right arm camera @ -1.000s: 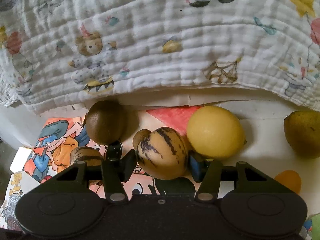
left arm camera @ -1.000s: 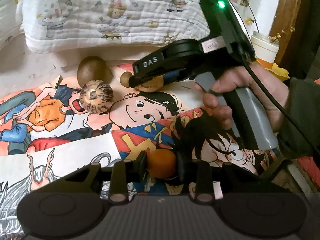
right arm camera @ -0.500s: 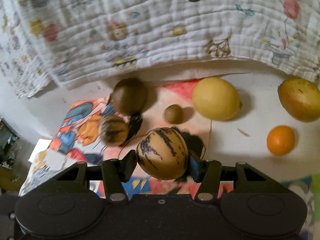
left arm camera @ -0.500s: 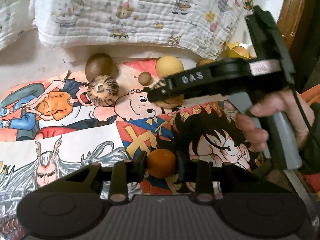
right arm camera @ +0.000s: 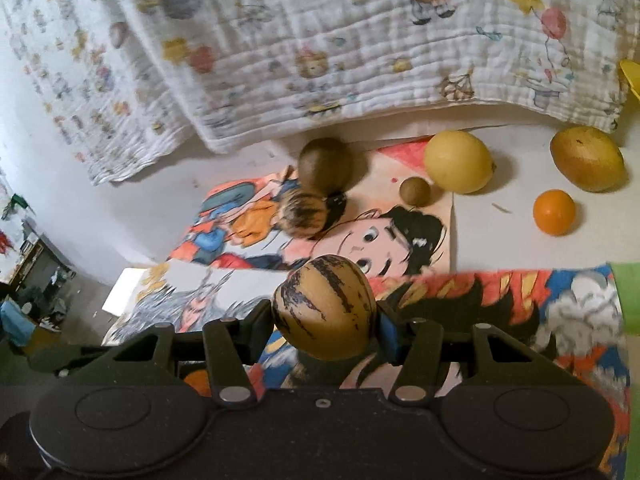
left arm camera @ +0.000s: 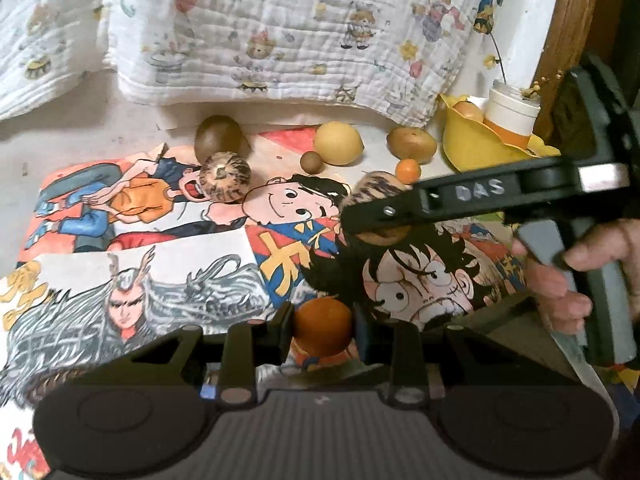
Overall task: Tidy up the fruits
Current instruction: 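Grasp the striped yellow fruit with the right tool while the left tool grasps a tangerine, then carry both fruits onto the metal tray and open both tools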
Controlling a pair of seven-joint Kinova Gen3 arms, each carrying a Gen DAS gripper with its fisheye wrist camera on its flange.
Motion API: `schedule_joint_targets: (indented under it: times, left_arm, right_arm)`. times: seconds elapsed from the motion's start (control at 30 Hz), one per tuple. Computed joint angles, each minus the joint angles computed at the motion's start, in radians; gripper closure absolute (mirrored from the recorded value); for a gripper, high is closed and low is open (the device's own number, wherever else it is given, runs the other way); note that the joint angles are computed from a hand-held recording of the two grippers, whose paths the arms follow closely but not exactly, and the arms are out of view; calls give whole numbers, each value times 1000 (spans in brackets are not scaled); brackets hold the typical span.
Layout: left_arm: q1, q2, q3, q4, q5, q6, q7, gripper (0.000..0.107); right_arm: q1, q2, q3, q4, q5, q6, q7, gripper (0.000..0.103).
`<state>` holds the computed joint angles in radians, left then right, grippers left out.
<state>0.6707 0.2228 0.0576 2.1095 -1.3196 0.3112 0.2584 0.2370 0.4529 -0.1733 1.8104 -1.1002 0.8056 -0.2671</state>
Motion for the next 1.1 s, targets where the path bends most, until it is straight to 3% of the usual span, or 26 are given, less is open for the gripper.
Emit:
schedule_joint_targets:
  times: [0.17,0.7,0.87,1.1]
  left_arm:
    - [12,-42,29,45,-12,34,50,74]
    - [-34,-146,182,179,-30,67,200,74]
    - [-28,-149,199,190,-18,72,208,74]
    - [-16,-137,202,181,30,90,167,73]
  right_arm:
    - [38,-59,13,77,-23,60,78,47]
    - [50,-196,160,309,-37,198,301,47]
    - [42,-222,181,359,-27,180,378,47]
    - [7,-292,188,457,-75,72,556,47]
